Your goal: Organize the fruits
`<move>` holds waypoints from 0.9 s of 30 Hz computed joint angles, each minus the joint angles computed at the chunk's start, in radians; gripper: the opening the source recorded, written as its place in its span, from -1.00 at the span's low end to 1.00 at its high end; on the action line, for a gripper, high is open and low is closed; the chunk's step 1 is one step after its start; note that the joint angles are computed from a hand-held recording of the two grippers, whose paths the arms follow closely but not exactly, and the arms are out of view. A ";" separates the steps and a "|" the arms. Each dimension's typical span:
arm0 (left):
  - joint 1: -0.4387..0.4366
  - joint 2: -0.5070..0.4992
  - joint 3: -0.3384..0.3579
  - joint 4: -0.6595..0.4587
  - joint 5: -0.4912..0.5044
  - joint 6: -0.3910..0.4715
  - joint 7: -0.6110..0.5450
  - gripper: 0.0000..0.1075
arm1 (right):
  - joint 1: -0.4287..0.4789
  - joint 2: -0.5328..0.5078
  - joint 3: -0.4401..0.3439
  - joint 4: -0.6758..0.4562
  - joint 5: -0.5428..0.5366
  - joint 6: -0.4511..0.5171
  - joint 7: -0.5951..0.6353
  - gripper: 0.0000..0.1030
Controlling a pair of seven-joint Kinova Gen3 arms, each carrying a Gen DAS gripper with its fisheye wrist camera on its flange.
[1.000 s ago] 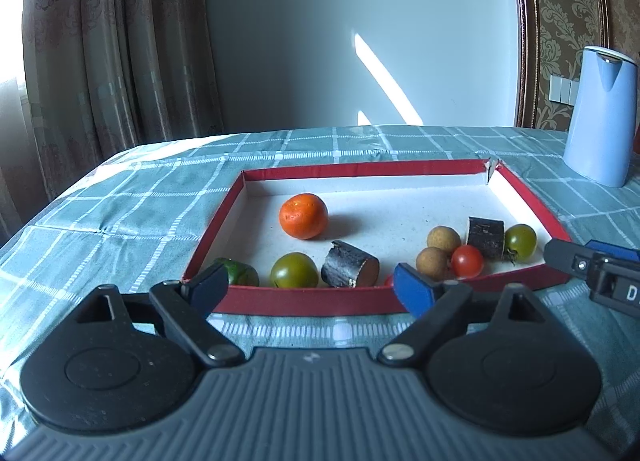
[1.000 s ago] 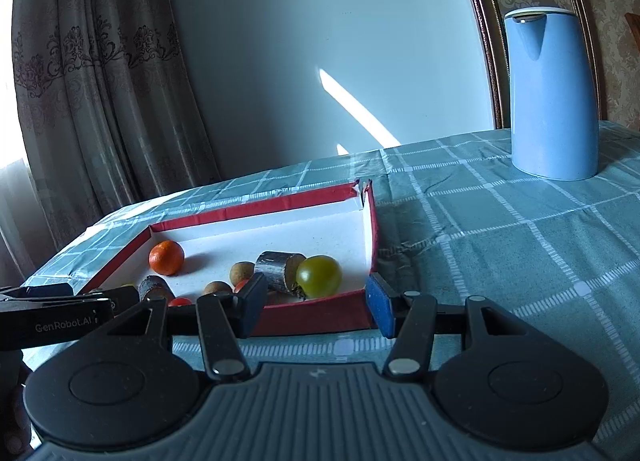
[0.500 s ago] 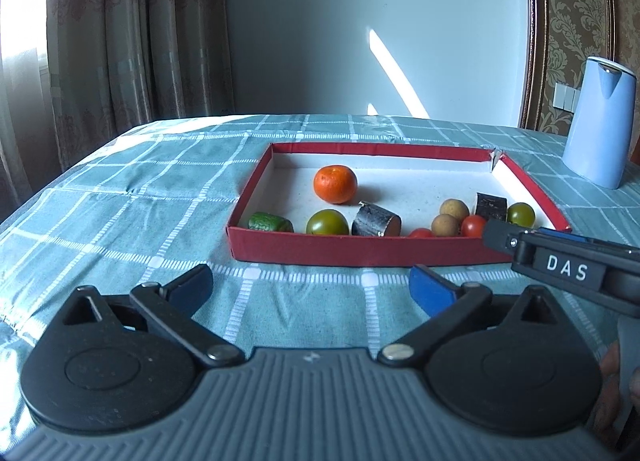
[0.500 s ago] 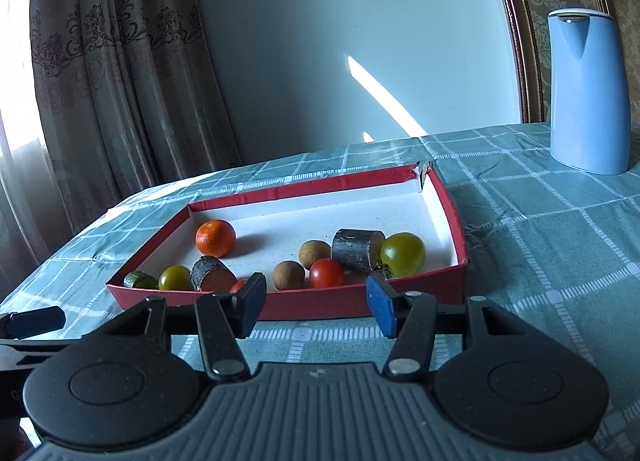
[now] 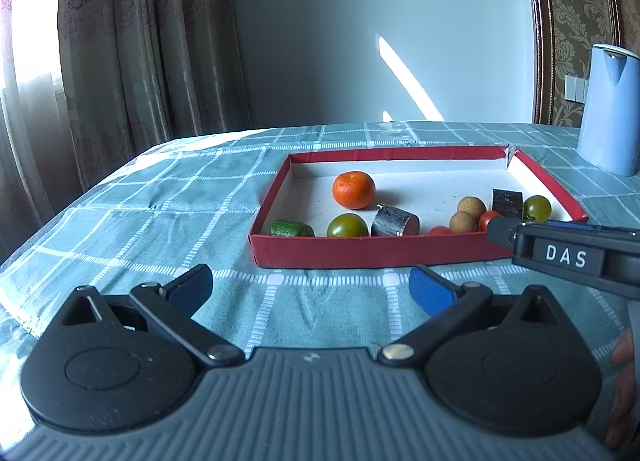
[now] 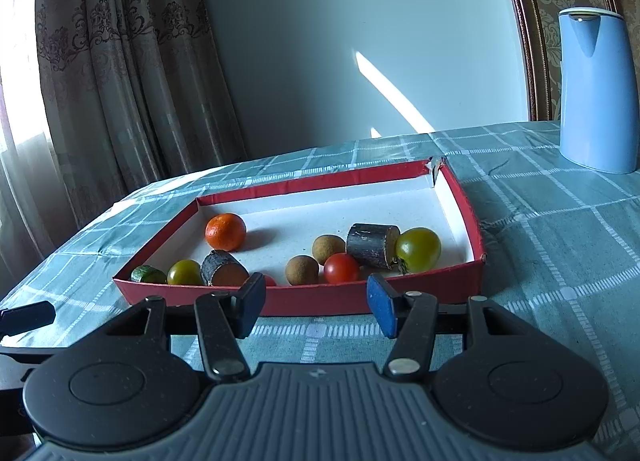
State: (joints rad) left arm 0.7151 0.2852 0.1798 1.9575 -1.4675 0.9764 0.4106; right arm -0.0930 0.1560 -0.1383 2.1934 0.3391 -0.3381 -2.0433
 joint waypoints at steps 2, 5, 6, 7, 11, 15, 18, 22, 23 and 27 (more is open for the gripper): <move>-0.011 -0.008 0.000 0.001 0.005 -0.025 -0.005 0.92 | -0.008 -0.001 0.006 0.002 -0.014 -0.003 0.014 0.14; -0.021 -0.012 -0.001 -0.008 0.028 -0.040 -0.021 0.92 | -0.024 -0.003 0.017 0.007 -0.050 -0.008 0.046 0.27; -0.021 -0.010 -0.002 -0.011 0.035 -0.040 -0.027 0.92 | -0.024 -0.002 0.017 0.007 -0.052 -0.009 0.049 0.27; -0.022 -0.008 -0.003 -0.015 0.044 -0.041 -0.039 0.92 | -0.027 -0.002 0.019 0.007 -0.060 -0.008 0.057 0.27; -0.036 -0.015 -0.009 -0.015 0.061 -0.090 -0.066 0.92 | -0.030 -0.003 0.020 0.008 -0.075 -0.008 0.073 0.27; -0.038 -0.010 -0.018 -0.021 0.071 -0.109 -0.084 0.92 | -0.043 -0.005 0.026 0.008 -0.106 -0.004 0.104 0.28; -0.038 -0.006 -0.023 -0.027 0.083 -0.117 -0.096 0.92 | -0.052 -0.006 0.030 0.011 -0.132 -0.005 0.124 0.28; -0.037 -0.008 -0.030 -0.024 0.082 -0.127 -0.091 0.92 | -0.053 -0.006 0.030 0.015 -0.143 -0.014 0.139 0.27; -0.038 -0.009 -0.031 -0.023 0.080 -0.131 -0.089 0.92 | -0.054 -0.006 0.030 0.016 -0.145 -0.017 0.144 0.28; -0.038 -0.012 -0.032 -0.015 0.063 -0.140 -0.075 0.92 | -0.058 -0.007 0.032 0.023 -0.157 -0.032 0.157 0.28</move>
State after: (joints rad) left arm 0.6773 0.2728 0.1480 1.9425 -1.4041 0.8367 0.3355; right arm -0.1506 0.1490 -0.1063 2.2168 0.1825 -0.3699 -1.8861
